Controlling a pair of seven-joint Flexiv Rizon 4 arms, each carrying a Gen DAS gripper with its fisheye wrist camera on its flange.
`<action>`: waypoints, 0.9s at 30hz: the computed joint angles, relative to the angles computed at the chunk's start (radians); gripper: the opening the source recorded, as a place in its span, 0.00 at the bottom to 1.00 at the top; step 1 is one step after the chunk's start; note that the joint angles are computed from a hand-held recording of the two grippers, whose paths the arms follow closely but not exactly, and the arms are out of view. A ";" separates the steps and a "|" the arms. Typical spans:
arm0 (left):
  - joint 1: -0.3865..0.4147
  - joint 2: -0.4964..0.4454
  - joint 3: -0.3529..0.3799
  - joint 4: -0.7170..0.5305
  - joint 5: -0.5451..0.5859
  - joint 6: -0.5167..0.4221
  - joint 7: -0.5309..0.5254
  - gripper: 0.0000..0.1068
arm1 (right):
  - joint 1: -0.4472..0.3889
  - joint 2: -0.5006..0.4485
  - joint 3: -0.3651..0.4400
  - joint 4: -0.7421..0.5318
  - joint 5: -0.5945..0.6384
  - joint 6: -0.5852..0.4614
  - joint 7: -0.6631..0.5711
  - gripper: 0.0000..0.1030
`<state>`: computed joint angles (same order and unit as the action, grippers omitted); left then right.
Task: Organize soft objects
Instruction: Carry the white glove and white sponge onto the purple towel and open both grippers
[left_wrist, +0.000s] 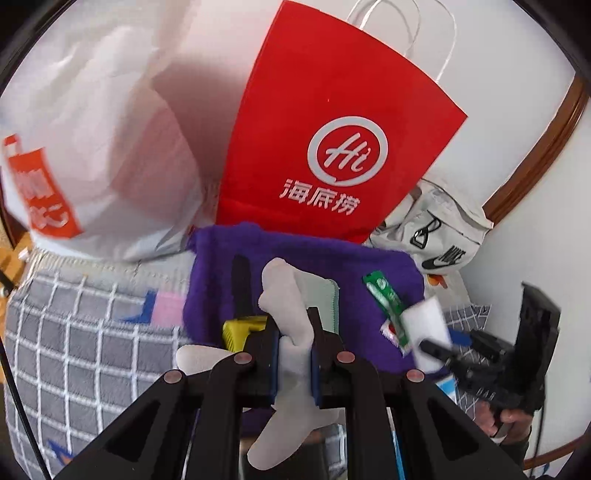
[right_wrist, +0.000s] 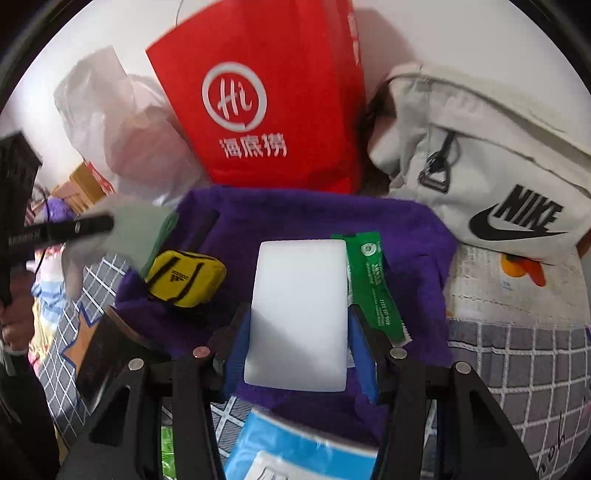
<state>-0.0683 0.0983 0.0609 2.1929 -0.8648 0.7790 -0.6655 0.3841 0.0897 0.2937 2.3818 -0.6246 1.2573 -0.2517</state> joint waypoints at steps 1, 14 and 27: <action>-0.002 -0.014 -0.006 -0.010 -0.009 0.004 -0.001 0.12 | 0.002 -0.012 -0.003 -0.004 0.010 0.007 -0.016 0.49; -0.020 -0.181 -0.079 -0.091 0.019 0.065 -0.038 0.12 | 0.044 -0.092 -0.019 -0.046 0.198 -0.030 -0.198 0.50; -0.012 -0.215 -0.088 -0.118 0.205 0.126 -0.126 0.57 | 0.058 -0.082 -0.016 -0.060 0.174 -0.105 -0.214 0.71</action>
